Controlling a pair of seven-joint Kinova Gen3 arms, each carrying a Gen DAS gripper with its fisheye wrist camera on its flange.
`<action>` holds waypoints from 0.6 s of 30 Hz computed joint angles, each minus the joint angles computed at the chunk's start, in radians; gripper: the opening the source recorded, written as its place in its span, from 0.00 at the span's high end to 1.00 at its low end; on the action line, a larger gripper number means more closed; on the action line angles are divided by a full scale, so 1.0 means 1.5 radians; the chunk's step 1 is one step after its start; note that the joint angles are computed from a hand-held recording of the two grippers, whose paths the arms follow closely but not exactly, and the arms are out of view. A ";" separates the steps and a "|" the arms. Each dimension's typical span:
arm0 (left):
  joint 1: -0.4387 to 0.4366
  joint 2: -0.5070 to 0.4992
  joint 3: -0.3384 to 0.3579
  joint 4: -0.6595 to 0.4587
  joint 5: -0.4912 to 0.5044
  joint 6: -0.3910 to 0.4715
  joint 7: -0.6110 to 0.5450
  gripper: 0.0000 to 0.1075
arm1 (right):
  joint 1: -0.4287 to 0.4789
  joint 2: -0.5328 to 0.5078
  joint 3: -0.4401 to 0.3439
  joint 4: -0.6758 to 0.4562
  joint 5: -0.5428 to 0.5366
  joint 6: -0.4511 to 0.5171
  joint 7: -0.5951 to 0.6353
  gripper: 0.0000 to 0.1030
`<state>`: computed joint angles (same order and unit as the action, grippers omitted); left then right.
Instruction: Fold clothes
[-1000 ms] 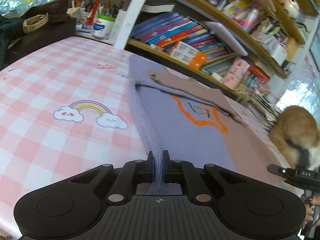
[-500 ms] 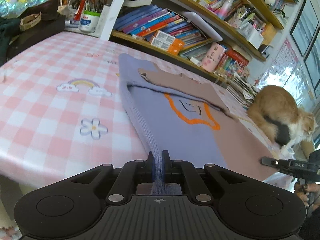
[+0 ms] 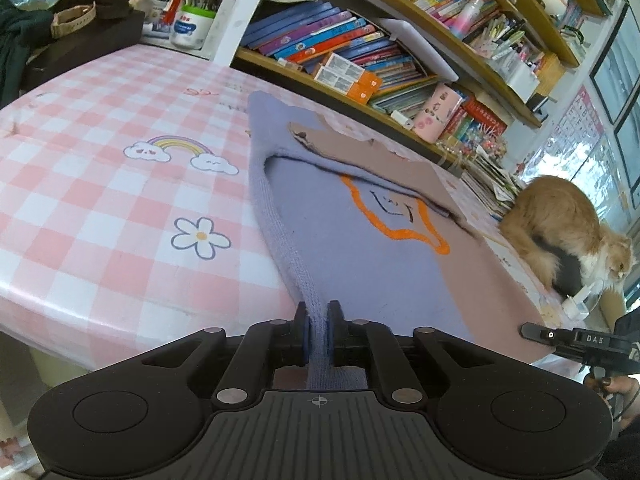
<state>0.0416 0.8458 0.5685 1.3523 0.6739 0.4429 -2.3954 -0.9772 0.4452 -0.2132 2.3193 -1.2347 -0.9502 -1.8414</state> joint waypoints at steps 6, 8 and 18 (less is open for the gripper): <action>-0.002 0.013 0.003 -0.011 0.005 0.012 -0.001 0.90 | -0.002 0.003 0.000 0.002 0.011 -0.005 -0.007 0.80; -0.011 0.024 0.011 -0.018 0.016 0.021 -0.006 0.90 | -0.001 0.005 0.000 0.003 0.016 -0.006 -0.011 0.80; -0.051 0.035 0.026 -0.023 0.079 0.108 -0.052 0.94 | -0.021 -0.008 -0.012 0.068 0.092 -0.072 -0.119 0.91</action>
